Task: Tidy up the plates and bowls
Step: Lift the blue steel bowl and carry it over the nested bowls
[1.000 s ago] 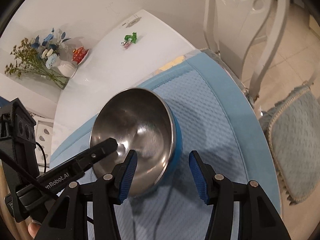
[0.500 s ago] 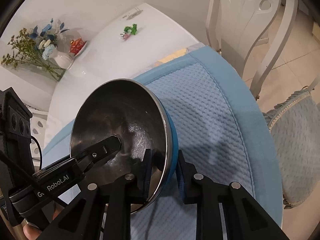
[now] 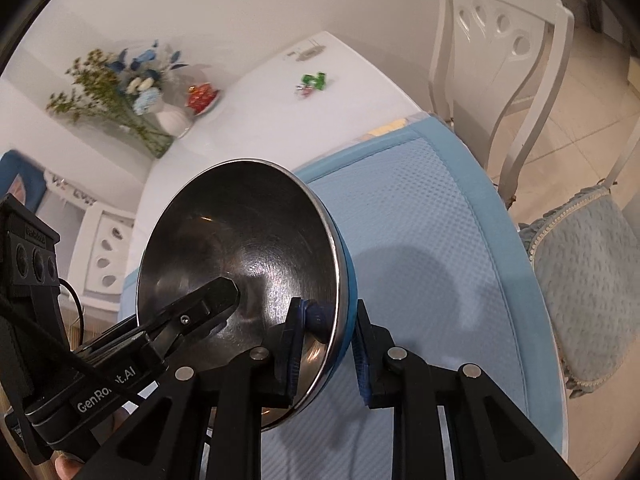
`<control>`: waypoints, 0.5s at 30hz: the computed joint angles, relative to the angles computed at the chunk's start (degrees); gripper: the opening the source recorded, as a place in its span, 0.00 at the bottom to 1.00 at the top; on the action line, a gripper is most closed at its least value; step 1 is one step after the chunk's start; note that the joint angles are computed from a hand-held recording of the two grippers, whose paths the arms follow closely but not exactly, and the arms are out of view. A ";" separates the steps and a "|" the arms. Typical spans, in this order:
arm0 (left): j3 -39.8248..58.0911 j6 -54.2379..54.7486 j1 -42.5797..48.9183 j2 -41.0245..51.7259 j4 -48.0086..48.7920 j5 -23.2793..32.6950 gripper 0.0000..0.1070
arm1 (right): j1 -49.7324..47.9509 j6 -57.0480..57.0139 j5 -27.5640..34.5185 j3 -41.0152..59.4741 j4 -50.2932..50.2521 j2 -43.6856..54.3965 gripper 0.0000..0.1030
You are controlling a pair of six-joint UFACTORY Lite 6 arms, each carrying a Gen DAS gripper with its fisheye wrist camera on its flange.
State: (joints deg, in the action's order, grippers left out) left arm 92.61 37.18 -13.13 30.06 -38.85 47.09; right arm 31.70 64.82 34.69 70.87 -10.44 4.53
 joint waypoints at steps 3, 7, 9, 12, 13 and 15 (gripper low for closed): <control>-6.80 1.78 1.64 -7.36 -0.72 0.18 0.16 | 4.61 5.21 3.58 1.46 -3.91 -1.78 0.21; -14.58 4.15 4.23 -16.60 -2.07 1.09 0.16 | 10.73 11.18 8.28 3.59 -8.15 -3.67 0.21; -17.84 5.25 5.59 -20.63 -2.71 1.75 0.16 | 14.55 14.63 11.14 5.07 -10.53 -4.26 0.21; -22.20 6.97 7.73 -26.36 -3.18 3.41 0.16 | 19.71 18.92 14.97 6.96 -13.47 -4.62 0.21; -23.97 7.69 8.56 -28.71 -3.25 3.95 0.16 | 20.96 20.10 15.75 7.14 -14.19 -4.86 0.21; -26.94 8.97 10.08 -32.69 -3.31 4.93 0.16 | 24.33 23.17 17.88 8.14 -15.74 -4.97 0.21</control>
State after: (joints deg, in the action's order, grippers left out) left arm 65.66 46.14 -3.05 -2.63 -42.16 52.02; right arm 56.02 88.00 52.58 79.02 -26.18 -0.44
